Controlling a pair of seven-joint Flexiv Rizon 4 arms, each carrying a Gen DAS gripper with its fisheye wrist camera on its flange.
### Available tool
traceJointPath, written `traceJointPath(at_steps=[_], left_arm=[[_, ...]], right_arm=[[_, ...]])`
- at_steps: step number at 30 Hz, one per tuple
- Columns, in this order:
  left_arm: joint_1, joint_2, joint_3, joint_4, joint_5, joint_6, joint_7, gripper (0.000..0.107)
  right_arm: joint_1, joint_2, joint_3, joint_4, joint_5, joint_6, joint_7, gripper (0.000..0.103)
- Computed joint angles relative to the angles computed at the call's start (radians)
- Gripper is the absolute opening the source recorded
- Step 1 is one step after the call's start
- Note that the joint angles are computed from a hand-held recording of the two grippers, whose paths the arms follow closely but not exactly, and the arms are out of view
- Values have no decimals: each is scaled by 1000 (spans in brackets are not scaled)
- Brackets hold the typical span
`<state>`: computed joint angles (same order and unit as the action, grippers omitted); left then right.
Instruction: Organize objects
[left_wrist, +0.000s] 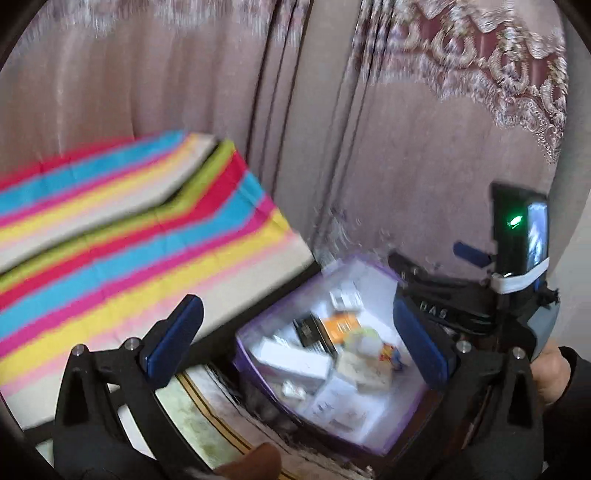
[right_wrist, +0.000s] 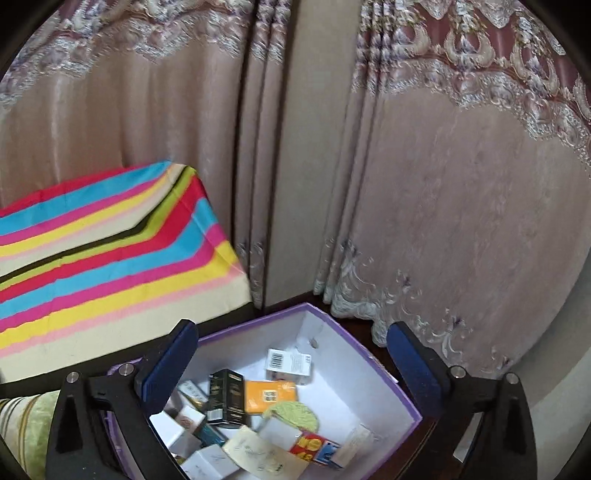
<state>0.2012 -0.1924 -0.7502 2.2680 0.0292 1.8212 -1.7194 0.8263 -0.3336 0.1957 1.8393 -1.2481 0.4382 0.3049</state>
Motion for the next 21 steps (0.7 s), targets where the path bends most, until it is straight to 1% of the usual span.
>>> traceJointPath(at_steps=[1, 2, 3, 4, 5, 6, 7, 9, 10, 11, 13, 14, 17, 18, 21], left_arm=[[45, -4, -34, -19, 52, -66, -50, 103], [63, -12, -35, -44, 123, -131, -115, 103], [52, -21, -11, -59, 174, -149, -161, 103], [14, -33, 29, -61, 161, -151, -160, 103], [-9, -46, 37, -48, 82, -144, -94, 103], [-59, -54, 65, -33, -23, -140, -8, 103], [-96, -58, 94, -29, -63, -146, 20, 103], [-108, -77, 84, -31, -134, -172, 76, 103], [-94, -79, 61, -24, -156, -183, 92, 103], [-106, -85, 67, -28, -170, -204, 102, 103], [-167, -69, 130, -18, -177, -230, 101, 103], [-207, -69, 173, -27, -174, -251, 94, 103], [-288, -64, 266, -47, -152, -287, 67, 103], [-304, -59, 280, -43, -177, -289, 84, 103], [-323, -59, 291, -43, -232, -305, 123, 103]], right_arm=[[0, -3, 3, -5, 12, 3, -11, 103], [-2, -5, 9, -7, 32, 11, -24, 103], [-1, -6, 11, -6, 49, 14, -23, 103], [-3, -5, 14, -2, 68, 22, -18, 103], [-9, -5, 22, 1, 110, 38, -28, 103], [-13, -7, 28, 1, 150, 50, -46, 103], [-12, -9, 31, 2, 176, 53, -60, 103], [-6, -18, 40, -6, 243, 47, -104, 103], [-2, -24, 44, -12, 274, 44, -127, 103], [1, -29, 47, -16, 304, 46, -144, 103], [6, -31, 48, -13, 340, 66, -149, 103], [8, -34, 50, -13, 361, 76, -154, 103], [21, -42, 45, -20, 392, 68, -176, 103], [23, -42, 42, -20, 398, 66, -179, 103], [24, -44, 40, -21, 421, 69, -186, 103]])
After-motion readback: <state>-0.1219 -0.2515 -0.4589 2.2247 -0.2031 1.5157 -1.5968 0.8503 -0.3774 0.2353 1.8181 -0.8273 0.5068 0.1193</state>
